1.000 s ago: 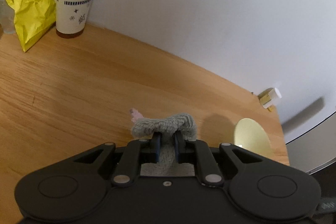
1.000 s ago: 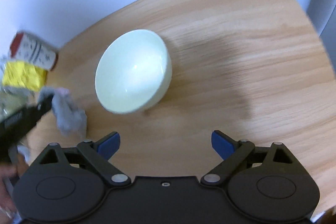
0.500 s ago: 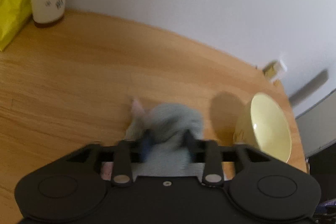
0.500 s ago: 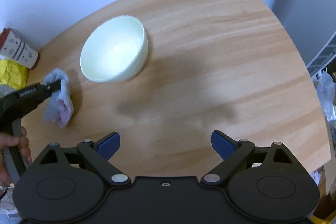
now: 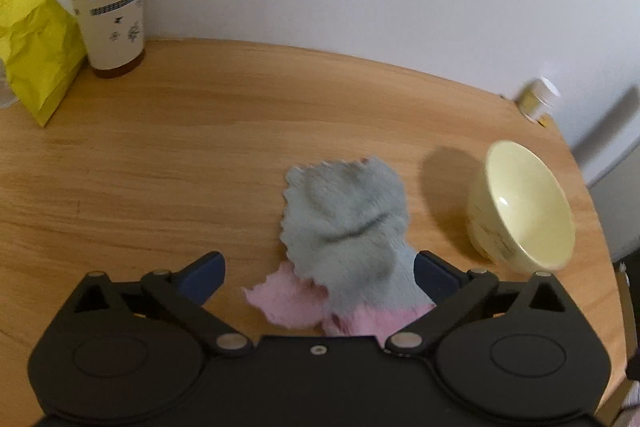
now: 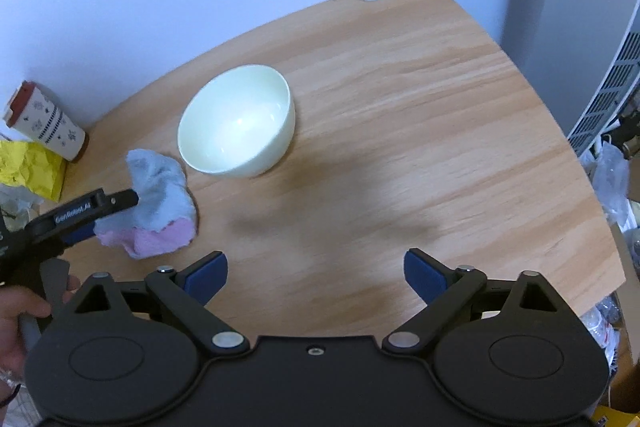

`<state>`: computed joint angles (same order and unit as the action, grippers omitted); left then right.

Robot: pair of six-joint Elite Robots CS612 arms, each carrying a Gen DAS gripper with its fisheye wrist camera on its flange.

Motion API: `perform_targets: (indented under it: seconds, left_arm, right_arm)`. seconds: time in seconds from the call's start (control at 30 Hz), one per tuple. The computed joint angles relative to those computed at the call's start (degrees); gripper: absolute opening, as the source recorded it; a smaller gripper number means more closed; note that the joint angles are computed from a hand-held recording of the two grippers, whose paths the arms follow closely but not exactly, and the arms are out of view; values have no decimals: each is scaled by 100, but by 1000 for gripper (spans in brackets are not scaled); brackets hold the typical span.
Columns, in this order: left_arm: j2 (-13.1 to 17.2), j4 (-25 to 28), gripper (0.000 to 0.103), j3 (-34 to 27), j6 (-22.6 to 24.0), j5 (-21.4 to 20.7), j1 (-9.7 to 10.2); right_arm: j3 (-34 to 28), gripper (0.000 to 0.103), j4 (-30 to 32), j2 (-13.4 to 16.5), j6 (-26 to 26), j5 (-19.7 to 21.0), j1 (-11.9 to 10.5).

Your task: Clean bowl

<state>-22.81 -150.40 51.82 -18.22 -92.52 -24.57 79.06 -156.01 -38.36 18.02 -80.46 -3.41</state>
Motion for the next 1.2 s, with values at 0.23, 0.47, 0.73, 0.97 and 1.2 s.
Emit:
perform_targets:
  seconds: [0.23, 0.47, 0.73, 0.97, 1.2]
  left_arm:
    - [-646, -450, 103, 788, 20, -402, 8]
    - [-1098, -227, 103, 1209, 59, -516, -25]
    - [-1577, 171, 102, 1513, 63, -448, -106]
    - [-1849, 337, 102, 1719, -23, 273, -275]
    - [-1889, 482, 102, 1743, 126, 658, -389]
  right_arm:
    - [43, 103, 362, -228, -695, -299, 158]
    - [160, 103, 423, -491, -465, -212, 210]
    - [194, 103, 746, -725, -45, -3, 190]
    - [304, 103, 524, -840, -137, -123, 275]
    - [302, 103, 552, -845, -263, -202, 315]
